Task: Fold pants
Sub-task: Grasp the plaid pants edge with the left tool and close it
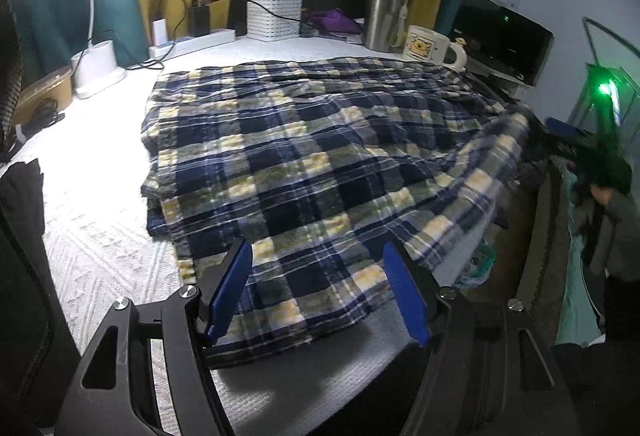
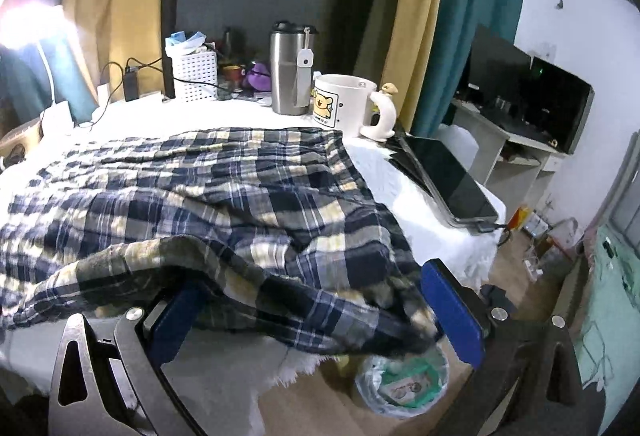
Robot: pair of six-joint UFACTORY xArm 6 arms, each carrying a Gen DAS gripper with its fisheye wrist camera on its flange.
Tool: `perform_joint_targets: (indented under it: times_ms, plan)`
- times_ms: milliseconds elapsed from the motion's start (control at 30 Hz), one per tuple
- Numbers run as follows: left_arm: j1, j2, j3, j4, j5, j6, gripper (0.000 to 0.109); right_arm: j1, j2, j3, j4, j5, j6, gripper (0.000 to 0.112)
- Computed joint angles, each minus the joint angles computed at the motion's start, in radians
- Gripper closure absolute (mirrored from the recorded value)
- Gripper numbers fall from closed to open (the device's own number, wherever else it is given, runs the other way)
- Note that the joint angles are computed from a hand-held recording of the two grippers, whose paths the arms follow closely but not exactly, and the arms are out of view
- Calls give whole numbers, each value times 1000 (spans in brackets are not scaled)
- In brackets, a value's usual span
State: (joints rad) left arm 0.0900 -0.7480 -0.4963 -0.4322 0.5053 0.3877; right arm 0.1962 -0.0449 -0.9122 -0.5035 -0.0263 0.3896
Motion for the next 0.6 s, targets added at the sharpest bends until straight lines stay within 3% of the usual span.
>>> perform_joint_targets:
  times_ms: [67, 133, 300, 467, 600]
  plan:
    - [2, -8, -3, -35, 8, 36, 37, 12, 22, -35, 10, 27, -4, 9]
    - [4, -16, -5, -69, 16, 74, 27, 32, 47, -70, 93, 60, -75, 9]
    - [2, -22, -12, -97, 51, 129, 25, 59, 109, -152, 223, 125, -178, 9]
    - [1, 17, -6, 35, 22, 46, 25, 71, 137, -191, 235, 134, -185, 9]
    - [5, 45, 2, 137, -52, 16, 26, 70, 134, -182, 270, 128, -228, 9]
